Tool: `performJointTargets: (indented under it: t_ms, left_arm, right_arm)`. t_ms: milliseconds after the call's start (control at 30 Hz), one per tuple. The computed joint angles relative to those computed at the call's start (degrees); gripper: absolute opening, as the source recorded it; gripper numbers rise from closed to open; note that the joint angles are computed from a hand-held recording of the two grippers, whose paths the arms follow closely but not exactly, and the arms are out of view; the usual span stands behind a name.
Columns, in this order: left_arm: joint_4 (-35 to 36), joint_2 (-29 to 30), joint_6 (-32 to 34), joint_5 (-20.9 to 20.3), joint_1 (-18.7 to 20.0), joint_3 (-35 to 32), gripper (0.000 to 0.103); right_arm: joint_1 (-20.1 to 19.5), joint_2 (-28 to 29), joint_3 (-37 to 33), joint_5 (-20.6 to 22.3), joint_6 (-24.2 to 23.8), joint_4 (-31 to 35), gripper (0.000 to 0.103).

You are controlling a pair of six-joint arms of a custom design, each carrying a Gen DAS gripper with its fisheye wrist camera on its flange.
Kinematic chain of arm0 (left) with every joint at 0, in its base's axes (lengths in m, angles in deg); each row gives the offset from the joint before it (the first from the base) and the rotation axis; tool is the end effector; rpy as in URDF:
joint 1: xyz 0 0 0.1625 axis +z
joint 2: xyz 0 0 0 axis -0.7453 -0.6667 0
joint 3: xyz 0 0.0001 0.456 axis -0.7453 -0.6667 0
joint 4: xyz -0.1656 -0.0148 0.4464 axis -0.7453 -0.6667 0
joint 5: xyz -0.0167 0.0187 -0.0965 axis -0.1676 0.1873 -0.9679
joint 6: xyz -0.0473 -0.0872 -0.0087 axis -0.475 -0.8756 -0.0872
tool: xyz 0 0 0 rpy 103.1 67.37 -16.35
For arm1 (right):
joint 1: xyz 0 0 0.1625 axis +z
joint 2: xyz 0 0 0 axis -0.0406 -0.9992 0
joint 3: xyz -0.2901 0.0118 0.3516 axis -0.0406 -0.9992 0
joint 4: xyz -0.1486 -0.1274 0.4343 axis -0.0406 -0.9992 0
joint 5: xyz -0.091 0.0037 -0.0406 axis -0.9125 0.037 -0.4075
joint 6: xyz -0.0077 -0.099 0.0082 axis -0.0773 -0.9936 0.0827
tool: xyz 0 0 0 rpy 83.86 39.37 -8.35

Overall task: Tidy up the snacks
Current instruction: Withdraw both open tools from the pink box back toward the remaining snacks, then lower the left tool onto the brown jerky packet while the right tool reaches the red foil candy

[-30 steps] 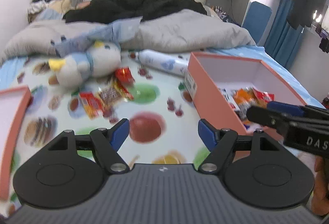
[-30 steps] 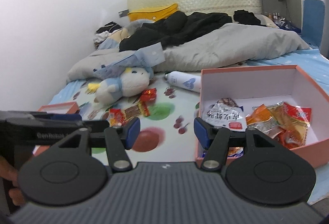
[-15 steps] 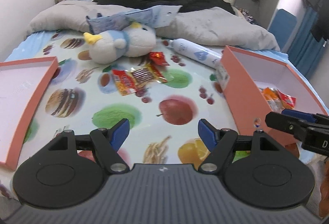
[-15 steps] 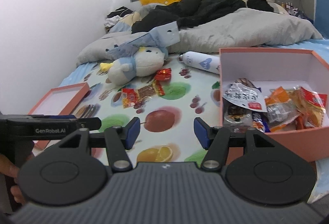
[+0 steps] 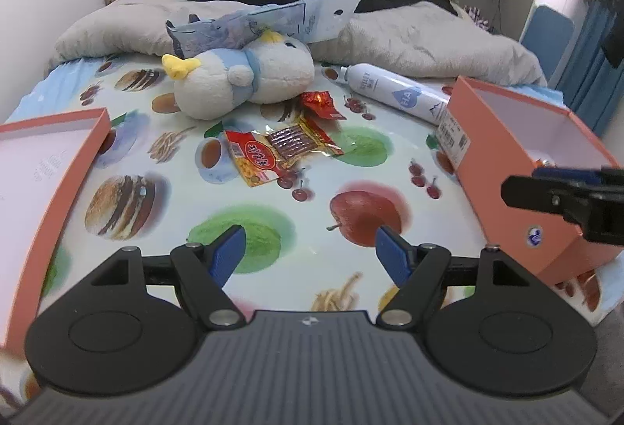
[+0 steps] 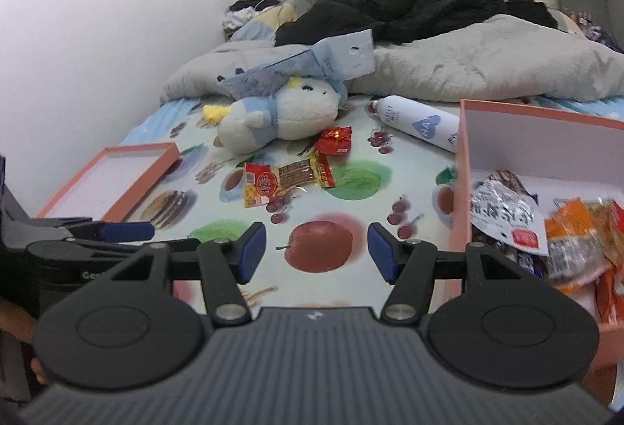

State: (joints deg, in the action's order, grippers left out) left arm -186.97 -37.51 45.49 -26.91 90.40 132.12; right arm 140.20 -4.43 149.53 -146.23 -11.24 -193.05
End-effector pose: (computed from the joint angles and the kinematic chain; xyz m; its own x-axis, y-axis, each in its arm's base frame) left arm -0.0695 -0.3342 0.3484 -0.7396 0.3085 -0.5981 0.6033 0.6978 -0.3861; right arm 0.4156 -0.3006 0.0805 -0.8094 -0.0866 0.5808 -0.4841 0.6584 -0.5763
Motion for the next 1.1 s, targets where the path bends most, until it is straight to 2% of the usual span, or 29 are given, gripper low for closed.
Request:
performJointTargets:
  t_ms: [167,267,400,467,500,667,733,933,1100]
  left_arm:
    - [-10.34,6.83,11.08,-1.49,3.79,-0.74,0.078]
    - [-17.84,12.57,19.07,-3.71,7.49,-2.05,0.078]
    - [-25.85,20.94,29.36,-6.63,12.62,-4.9,0.083]
    - [-29.54,24.64,34.91,-9.05,15.25,-6.49,0.09]
    - [-30.75,26.44,36.95,-9.7,16.31,-7.31,0.09]
    - [-33.87,34.99,46.32,-13.67,21.29,-11.97,0.093]
    - [-37.77,38.49,49.16,-12.27,22.06,-12.94,0.093]
    - [-40.17,45.5,56.06,-13.71,25.02,-17.42,0.093]
    - [-36.67,48.75,60.45,-15.82,27.4,-21.64,0.093]
  right_arm:
    - [-3.24,0.82,-2.43,1.01,-3.09,1.39,0.06]
    - [-5.4,1.5,-4.4,1.87,-6.22,1.97,0.06]
    - [-8.56,2.95,-7.79,3.01,-10.15,2.88,0.06]
    - [-10.4,3.6,-9.53,4.81,-12.26,2.76,0.06]
    - [-11.21,4.11,-10.43,5.32,-13.4,2.62,0.06]
    - [-16.33,7.21,-16.37,8.67,-16.46,6.18,0.06]
    - [-18.3,8.75,-19.11,10.02,-16.85,8.08,0.06]
    - [-22.85,13.34,-26.29,13.95,-16.89,12.68,0.06]
    - [-24.18,17.9,-31.42,10.49,-21.02,14.99,0.06]
